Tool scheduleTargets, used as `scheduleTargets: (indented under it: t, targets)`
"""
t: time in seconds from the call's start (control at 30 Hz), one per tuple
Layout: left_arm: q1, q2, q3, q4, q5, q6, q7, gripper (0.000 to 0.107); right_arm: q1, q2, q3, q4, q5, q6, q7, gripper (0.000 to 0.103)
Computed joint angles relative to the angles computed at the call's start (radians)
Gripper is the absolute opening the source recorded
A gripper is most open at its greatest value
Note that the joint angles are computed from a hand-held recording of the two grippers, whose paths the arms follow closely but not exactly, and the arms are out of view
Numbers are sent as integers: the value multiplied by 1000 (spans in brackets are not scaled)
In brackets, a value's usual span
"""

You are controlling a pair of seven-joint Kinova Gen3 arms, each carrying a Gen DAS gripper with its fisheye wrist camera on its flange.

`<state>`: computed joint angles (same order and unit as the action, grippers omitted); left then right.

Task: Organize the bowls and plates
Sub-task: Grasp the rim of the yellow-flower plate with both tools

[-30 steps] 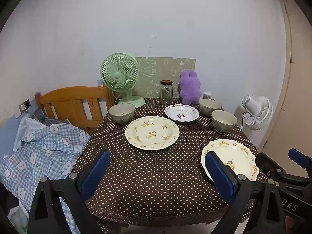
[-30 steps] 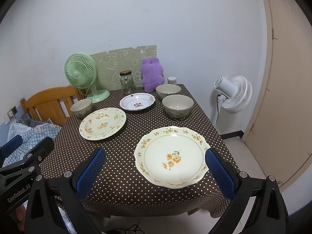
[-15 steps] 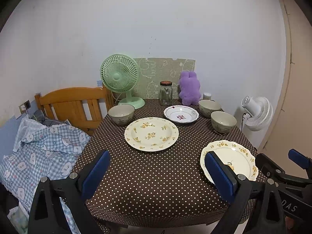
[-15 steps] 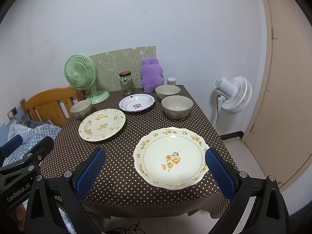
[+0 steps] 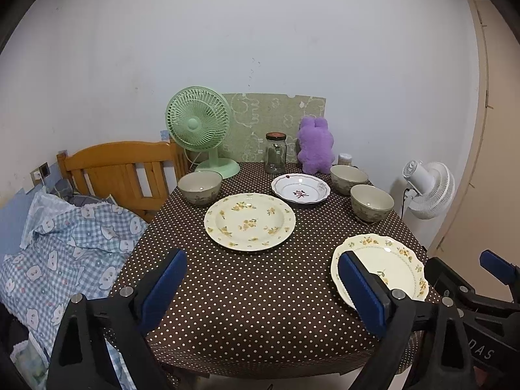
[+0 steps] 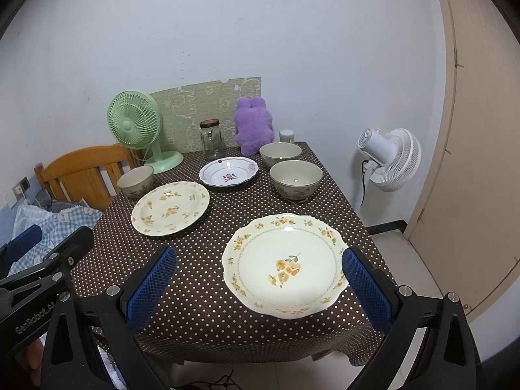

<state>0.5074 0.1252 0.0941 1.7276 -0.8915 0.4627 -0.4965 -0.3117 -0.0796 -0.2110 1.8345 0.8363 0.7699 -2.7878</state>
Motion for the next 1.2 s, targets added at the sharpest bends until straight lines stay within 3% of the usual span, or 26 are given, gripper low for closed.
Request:
scheduleTargets:
  t: [0.23,0.5,0.67,1.0,1.2]
  targets:
    - [21,38,-5,-47,18,17,-26,92,13,10,19,-10,-27,-1,12,101]
    - [32,118,-5,-151,195,48,-187,87,52,30,67,-20,-89,-34,96,100]
    - [89,188,-39,-240,239,103,-233,85,79,56,95,-35,-121,-47,139,99]
    - [67,351,-14,-432,462,168,-497,78,117,162,177,-72,-177,-72,184,97]
    - [73,452,-35,-538,555,197,-607,77,124,239,226,-101,-216,-100,222,94]
